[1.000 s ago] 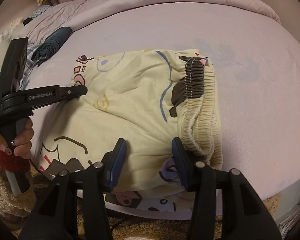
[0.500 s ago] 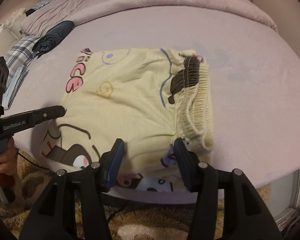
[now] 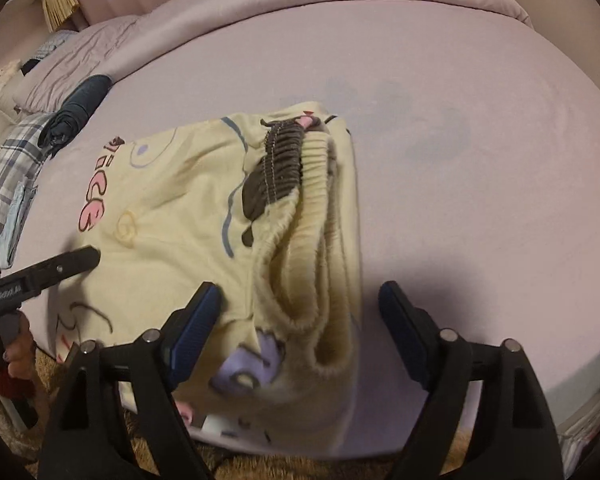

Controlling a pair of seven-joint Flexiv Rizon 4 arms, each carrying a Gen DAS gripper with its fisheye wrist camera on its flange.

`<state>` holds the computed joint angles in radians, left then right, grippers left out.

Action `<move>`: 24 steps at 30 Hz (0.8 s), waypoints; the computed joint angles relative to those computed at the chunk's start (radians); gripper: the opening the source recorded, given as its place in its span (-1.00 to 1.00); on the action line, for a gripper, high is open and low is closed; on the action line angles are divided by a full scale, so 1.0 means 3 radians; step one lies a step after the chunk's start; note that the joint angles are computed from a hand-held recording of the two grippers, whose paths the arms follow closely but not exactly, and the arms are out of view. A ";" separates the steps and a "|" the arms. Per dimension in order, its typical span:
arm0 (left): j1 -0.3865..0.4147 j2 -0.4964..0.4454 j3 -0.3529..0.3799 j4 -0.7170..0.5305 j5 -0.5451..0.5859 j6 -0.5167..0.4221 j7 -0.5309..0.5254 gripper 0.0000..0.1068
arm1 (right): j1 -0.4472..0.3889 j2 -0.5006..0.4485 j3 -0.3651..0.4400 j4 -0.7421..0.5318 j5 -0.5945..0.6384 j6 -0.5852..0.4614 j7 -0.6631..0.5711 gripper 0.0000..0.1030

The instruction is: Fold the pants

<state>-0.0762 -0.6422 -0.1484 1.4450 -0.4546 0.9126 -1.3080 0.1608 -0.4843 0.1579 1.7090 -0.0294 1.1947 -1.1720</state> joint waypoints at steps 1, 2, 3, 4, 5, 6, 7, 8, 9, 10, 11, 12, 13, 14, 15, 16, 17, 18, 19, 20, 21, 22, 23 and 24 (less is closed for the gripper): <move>0.0012 -0.0020 -0.0027 -0.0032 -0.0026 -0.0040 0.0011 0.22 | -0.0096 -0.0049 0.0139 -0.0067 0.0138 0.0048 -0.0141 0.65; 0.0034 -0.0040 -0.0071 -0.0051 -0.0068 -0.0069 0.0059 0.22 | -0.0231 -0.0119 0.0335 -0.0170 0.0368 0.0078 -0.0350 0.65; 0.0043 -0.0057 -0.0096 -0.0062 -0.0102 -0.0076 0.0089 0.18 | -0.0289 -0.0165 0.0422 -0.0225 0.0458 0.0095 -0.0429 0.65; 0.0031 -0.0067 -0.0088 -0.0075 -0.0105 -0.0071 0.0083 0.09 | -0.0270 -0.0205 0.0417 -0.0271 0.0496 0.0101 -0.0446 0.65; 0.0003 -0.0077 -0.0062 -0.0095 -0.0081 -0.0057 0.0055 0.01 | -0.0234 -0.0218 0.0385 -0.0292 0.0500 0.0104 -0.0438 0.65; -0.0016 -0.0073 -0.0042 -0.0090 -0.0065 -0.0024 0.0029 -0.19 | -0.0204 -0.0226 0.0361 -0.0307 0.0509 0.0123 -0.0425 0.59; -0.0004 -0.0064 -0.0063 -0.0068 -0.0091 -0.0003 0.0045 -0.45 | -0.0185 -0.0233 0.0344 -0.0329 0.0521 0.0113 -0.0400 0.38; 0.0035 -0.0054 -0.0124 -0.0031 -0.0170 0.0010 0.0095 -0.58 | -0.0190 -0.0232 0.0345 -0.0343 0.0540 0.0100 -0.0402 0.22; 0.0074 -0.0044 -0.0178 0.0001 -0.0264 -0.0005 0.0122 -0.61 | -0.0218 -0.0241 0.0379 -0.0375 0.0589 0.0077 -0.0424 -0.10; 0.0063 -0.0039 -0.0165 0.0012 -0.0283 0.0005 0.0095 -0.62 | -0.0240 -0.0241 0.0407 -0.0400 0.0652 0.0056 -0.0418 -0.35; 0.0055 -0.0027 -0.0150 0.0014 -0.0282 0.0001 0.0086 -0.62 | -0.0209 -0.0237 0.0379 -0.0403 0.0659 0.0067 -0.0386 -0.41; 0.0047 -0.0016 -0.0135 0.0012 -0.0277 -0.0009 0.0072 -0.63 | -0.0169 -0.0225 0.0345 -0.0395 0.0644 0.0083 -0.0353 -0.49; 0.0047 0.0002 -0.0135 0.0011 -0.0286 -0.0021 0.0070 -0.64 | -0.0091 -0.0183 0.0267 -0.0351 0.0574 0.0110 -0.0290 -0.54; 0.0053 0.0026 -0.0155 0.0018 -0.0310 -0.0006 0.0103 -0.64 | -0.0049 -0.0158 0.0226 -0.0329 0.0524 0.0128 -0.0256 -0.56; 0.0067 0.0055 -0.0175 0.0033 -0.0343 0.0019 0.0150 -0.64 | 0.0002 -0.0124 0.0178 -0.0306 0.0451 0.0148 -0.0221 -0.58; 0.0095 0.0095 -0.0220 0.0057 -0.0408 0.0051 0.0232 -0.64 | 0.0013 -0.0125 0.0156 -0.0326 0.0404 0.0160 -0.0216 -0.60; 0.0146 0.0143 -0.0272 0.0074 -0.0490 0.0043 0.0344 -0.64 | 0.0033 -0.0116 0.0133 -0.0330 0.0350 0.0213 -0.0221 -0.60; 0.0157 0.0171 -0.0292 0.0072 -0.0547 0.0050 0.0406 -0.64 | 0.0017 -0.0108 0.0153 -0.0352 0.0331 0.0222 -0.0248 -0.60; 0.0162 0.0199 -0.0306 0.0055 -0.0597 0.0076 0.0468 -0.65 | 0.0010 -0.0093 0.0158 -0.0370 0.0311 0.0253 -0.0265 -0.61; 0.0155 0.0206 -0.0300 0.0027 -0.0621 0.0096 0.0505 -0.65 | 0.0008 -0.0086 0.0164 -0.0417 0.0284 0.0274 -0.0289 -0.61; 0.0151 0.0214 -0.0300 0.0001 -0.0647 0.0119 0.0546 -0.64 | 0.0000 -0.0091 0.0177 -0.0487 0.0263 0.0272 -0.0318 -0.61; 0.0156 0.0213 -0.0311 -0.0048 -0.0683 0.0147 0.0598 -0.64 | 0.0002 -0.0109 0.0175 -0.0562 0.0240 0.0283 -0.0337 -0.60; 0.0156 0.0213 -0.0310 -0.0080 -0.0709 0.0170 0.0626 -0.64 | 0.0000 -0.0124 0.0181 -0.0618 0.0226 0.0308 -0.0365 -0.60; 0.0157 0.0206 -0.0314 -0.0119 -0.0732 0.0201 0.0668 -0.65 | 0.0001 -0.0143 0.0178 -0.0677 0.0209 0.0340 -0.0386 -0.60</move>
